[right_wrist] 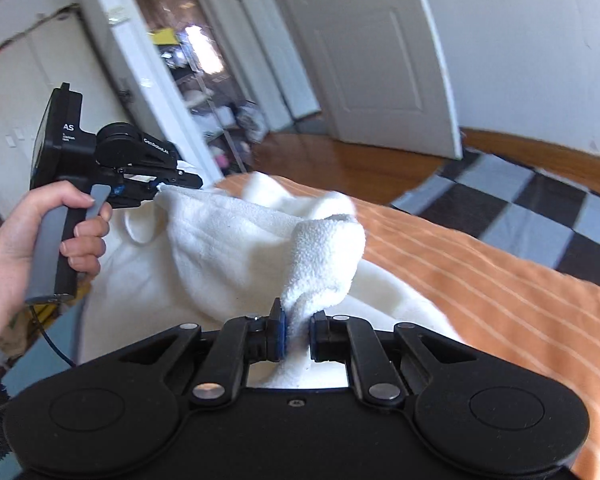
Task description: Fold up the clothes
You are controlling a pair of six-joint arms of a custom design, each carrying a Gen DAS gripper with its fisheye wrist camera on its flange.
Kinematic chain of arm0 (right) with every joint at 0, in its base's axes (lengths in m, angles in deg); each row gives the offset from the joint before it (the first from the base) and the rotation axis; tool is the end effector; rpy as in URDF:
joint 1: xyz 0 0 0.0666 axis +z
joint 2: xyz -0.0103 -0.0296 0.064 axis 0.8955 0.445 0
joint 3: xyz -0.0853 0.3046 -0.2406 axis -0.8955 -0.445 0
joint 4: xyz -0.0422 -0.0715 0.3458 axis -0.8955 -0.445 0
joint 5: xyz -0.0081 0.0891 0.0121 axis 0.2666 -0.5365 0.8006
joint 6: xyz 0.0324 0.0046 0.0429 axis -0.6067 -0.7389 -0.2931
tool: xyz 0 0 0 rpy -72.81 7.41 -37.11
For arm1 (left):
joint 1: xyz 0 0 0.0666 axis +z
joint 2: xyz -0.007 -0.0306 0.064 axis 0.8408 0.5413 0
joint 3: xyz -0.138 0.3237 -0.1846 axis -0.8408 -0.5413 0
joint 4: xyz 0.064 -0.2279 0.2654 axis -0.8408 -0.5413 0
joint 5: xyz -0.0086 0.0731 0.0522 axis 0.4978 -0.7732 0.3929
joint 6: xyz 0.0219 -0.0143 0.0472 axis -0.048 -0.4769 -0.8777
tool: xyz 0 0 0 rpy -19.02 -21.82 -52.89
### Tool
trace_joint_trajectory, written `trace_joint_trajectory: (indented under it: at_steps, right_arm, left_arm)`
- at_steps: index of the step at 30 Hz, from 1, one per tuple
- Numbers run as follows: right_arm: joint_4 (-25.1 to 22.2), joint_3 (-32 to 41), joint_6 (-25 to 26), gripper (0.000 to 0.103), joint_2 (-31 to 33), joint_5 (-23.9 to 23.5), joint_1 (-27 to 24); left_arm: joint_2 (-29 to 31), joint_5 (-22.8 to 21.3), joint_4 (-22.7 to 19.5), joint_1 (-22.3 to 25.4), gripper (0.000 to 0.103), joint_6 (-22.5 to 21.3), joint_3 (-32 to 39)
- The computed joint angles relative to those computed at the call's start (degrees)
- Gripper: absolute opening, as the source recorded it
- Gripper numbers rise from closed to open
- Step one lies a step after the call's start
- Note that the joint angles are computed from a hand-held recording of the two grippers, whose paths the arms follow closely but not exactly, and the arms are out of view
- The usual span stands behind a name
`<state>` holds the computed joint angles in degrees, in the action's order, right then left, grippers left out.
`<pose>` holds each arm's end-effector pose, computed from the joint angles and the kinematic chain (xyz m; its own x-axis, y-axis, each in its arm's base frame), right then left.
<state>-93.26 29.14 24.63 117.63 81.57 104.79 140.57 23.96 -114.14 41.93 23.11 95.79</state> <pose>0.2972 0.2428 0.4143 -0.6204 0.2550 -0.7417 -0.0099 0.9430 0.3325 0.5740 -0.1617 0.4439 -0.7639 -0.1245 -0.6332 0.0972 0.9478 -0.3037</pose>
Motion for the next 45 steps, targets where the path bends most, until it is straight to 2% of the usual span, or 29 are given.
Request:
trace_joint_trajectory:
  at_steps: [2, 4, 6, 9, 11, 12, 13, 14, 15, 17, 19, 21, 22, 24, 25, 26, 27, 28, 30, 31, 32, 33, 37, 38, 39, 41, 43, 45]
  right_arm:
    - [-1.5, 0.2, 2.3, 0.012, 1.0, -0.8, -2.5]
    - [-0.6, -1.2, -0.1, 0.012, 0.3, -5.2, -5.0]
    - [0.8, -2.0, -1.0, 0.012, -0.3, -7.4, -5.8]
    - [2.7, -2.7, -0.2, 0.012, -1.8, -8.2, -5.9]
    - [4.1, -3.7, 0.9, 0.011, -3.5, -7.6, -5.5]
    - [3.9, -3.9, 1.9, 0.011, -3.9, -6.6, -5.1]
    - [2.3, -3.4, 2.4, 0.011, -3.6, -5.3, -4.9]
    - [0.0, -2.4, 2.2, 0.011, -2.6, -4.5, -5.0]
    - [-1.9, -1.6, 1.7, 0.011, -1.7, -4.5, -5.3]
    - [-2.4, -1.4, -0.4, 0.011, -1.3, -6.7, -6.7]
    - [-1.6, -2.2, -2.7, 0.011, -2.0, -9.7, -8.2]
    - [0.5, -4.1, -6.7, 0.014, -3.1, -15.6, -10.5]
    - [2.8, -5.8, -10.0, 0.022, -3.8, -20.1, -12.3]
    - [10.0, -10.1, -18.8, 0.025, -5.0, -29.1, -16.0]
    - [13.3, -12.0, -23.1, 0.025, -5.5, -31.3, -17.2]
    - [14.7, -12.7, -25.7, 0.026, -5.8, -30.3, -16.8]
    - [14.5, -12.1, -25.1, 0.028, -5.4, -29.2, -15.9]
    - [13.2, -10.8, -23.1, 0.037, -4.4, -28.7, -14.9]
    - [9.2, -7.3, -18.4, 0.045, -1.8, -27.4, -13.4]
    - [7.4, -5.8, -16.5, 0.038, -0.5, -25.8, -12.9]
    - [7.2, -5.2, -14.6, 0.021, -0.3, -23.6, -12.2]
    - [8.2, -5.3, -12.2, 0.011, -1.0, -21.1, -11.6]
    - [12.0, -6.7, -1.9, 0.009, -6.9, -6.7, -7.0]
    - [11.1, -6.3, -0.6, 0.009, -7.6, -4.1, -6.0]
    - [7.3, -4.8, -1.4, 0.010, -6.6, -4.5, -6.1]
    - [0.5, -2.3, -3.5, 0.011, -3.9, -9.8, -7.8]
    - [-0.9, -3.0, -8.1, 0.011, -3.0, -14.4, -10.1]
    - [1.1, -4.9, -11.9, 0.011, -3.7, -19.4, -13.1]
  left_arm:
    - [1.7, 0.4, -0.7, -0.5, 0.011, 1.1, 1.1]
    - [0.5, 1.2, 2.3, -0.4, 0.012, 2.5, -1.6]
    - [-1.8, 1.5, 4.6, -0.1, 0.012, 3.9, -4.8]
    - [-5.6, 1.4, 7.5, -0.2, 0.012, 7.2, -10.6]
    - [-8.5, 2.2, 10.2, 0.3, 0.018, 8.6, -14.6]
    - [-10.0, 2.8, 11.5, 0.6, 0.028, 9.1, -16.5]
    - [-11.5, 3.4, 12.1, 0.8, 0.043, 9.5, -18.1]
    - [-12.7, 4.2, 11.7, 1.1, 0.049, 9.8, -19.1]
    - [-13.8, 4.3, 10.7, 1.1, 0.051, 10.2, -20.0]
    - [-16.2, 2.9, 7.2, 0.1, 0.051, 10.1, -22.0]
    - [-19.4, 2.5, 6.0, -1.2, 0.051, 10.4, -26.4]
    - [-23.5, 3.8, 6.7, -1.9, 0.051, 12.6, -32.7]
    - [-25.5, 4.8, 7.9, -2.0, 0.051, 14.5, -36.1]
    - [-29.0, 4.3, 10.4, -2.7, 0.051, 17.5, -42.0]
    - [-30.7, 2.5, 11.6, -3.5, 0.051, 17.9, -44.6]
    - [-32.3, 0.3, 12.5, -4.4, 0.051, 18.1, -46.5]
    - [-33.6, -1.7, 13.3, -5.1, 0.051, 18.6, -48.0]
    - [-34.9, -3.1, 14.0, -5.8, 0.051, 19.9, -49.4]
    - [-37.4, -3.5, 14.8, -7.1, 0.053, 24.4, -51.7]
    - [-38.6, -3.2, 15.2, -7.5, 0.054, 26.4, -52.8]
    - [-39.7, -2.8, 15.7, -7.9, 0.054, 28.0, -53.9]
    - [-40.7, -2.6, 15.8, -8.4, 0.054, 29.0, -54.7]
    - [-43.5, -2.4, 13.7, -11.5, 0.054, 29.0, -56.0]
    - [-44.0, -3.0, 12.2, -12.2, 0.054, 28.5, -56.2]
    - [-44.5, -4.1, 10.7, -12.9, 0.054, 28.4, -56.4]
    - [-45.2, -5.6, 7.7, -13.5, 0.054, 29.1, -56.9]
    - [-46.6, -5.7, 7.1, -13.3, 0.054, 29.5, -58.0]
    - [-48.1, -5.5, 7.2, -13.0, 0.054, 29.1, -58.8]
